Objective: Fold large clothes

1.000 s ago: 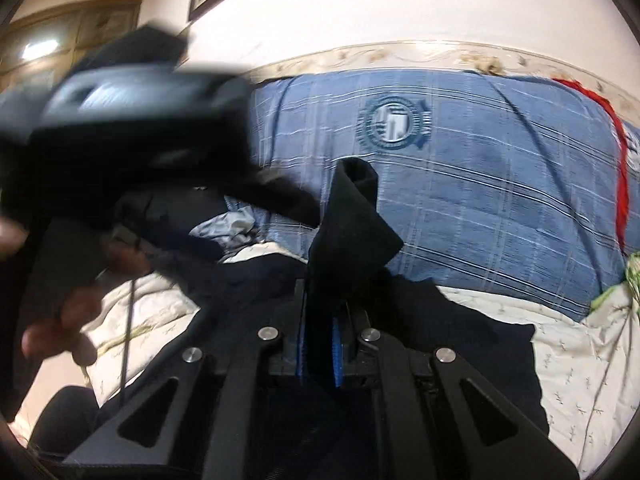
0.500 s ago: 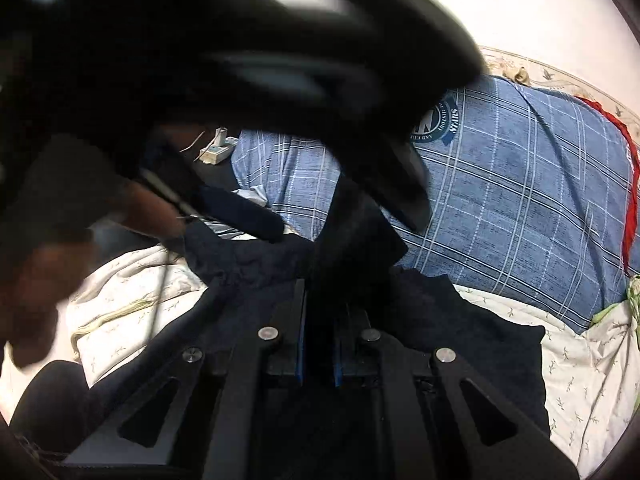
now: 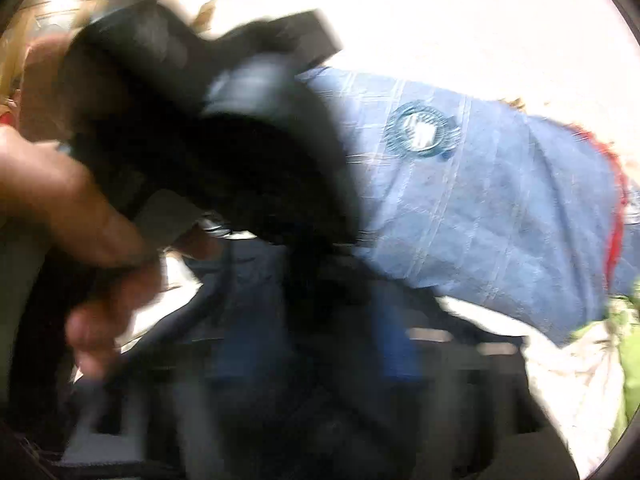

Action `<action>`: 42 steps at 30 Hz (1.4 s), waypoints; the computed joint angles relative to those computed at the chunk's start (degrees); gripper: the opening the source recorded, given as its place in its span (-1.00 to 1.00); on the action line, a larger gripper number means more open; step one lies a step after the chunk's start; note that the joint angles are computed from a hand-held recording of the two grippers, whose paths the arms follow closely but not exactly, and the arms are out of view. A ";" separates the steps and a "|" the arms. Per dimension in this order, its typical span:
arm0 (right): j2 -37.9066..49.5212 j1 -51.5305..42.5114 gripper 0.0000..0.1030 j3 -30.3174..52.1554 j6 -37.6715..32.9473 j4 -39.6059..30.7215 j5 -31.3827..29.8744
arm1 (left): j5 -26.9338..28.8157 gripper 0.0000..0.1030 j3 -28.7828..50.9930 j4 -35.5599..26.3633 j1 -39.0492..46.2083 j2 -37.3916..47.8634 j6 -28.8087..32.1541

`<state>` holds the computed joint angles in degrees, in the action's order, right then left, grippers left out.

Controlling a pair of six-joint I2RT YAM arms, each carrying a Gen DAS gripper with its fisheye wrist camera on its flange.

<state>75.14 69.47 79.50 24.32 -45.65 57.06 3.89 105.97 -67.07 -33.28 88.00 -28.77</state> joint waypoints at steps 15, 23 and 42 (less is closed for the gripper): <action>-14.67 -34.90 0.47 -20.97 28.70 -0.93 -42.96 | 4.26 -0.36 -30.48 12.99 16.23 -5.37 7.80; -12.01 -34.95 -0.19 -19.32 26.03 -9.15 -40.33 | -2.79 0.41 -34.55 12.22 14.60 -8.58 9.03; 6.67 -48.82 0.38 -8.20 14.06 -7.00 -41.05 | -11.20 0.77 -33.39 16.07 0.52 -10.45 5.08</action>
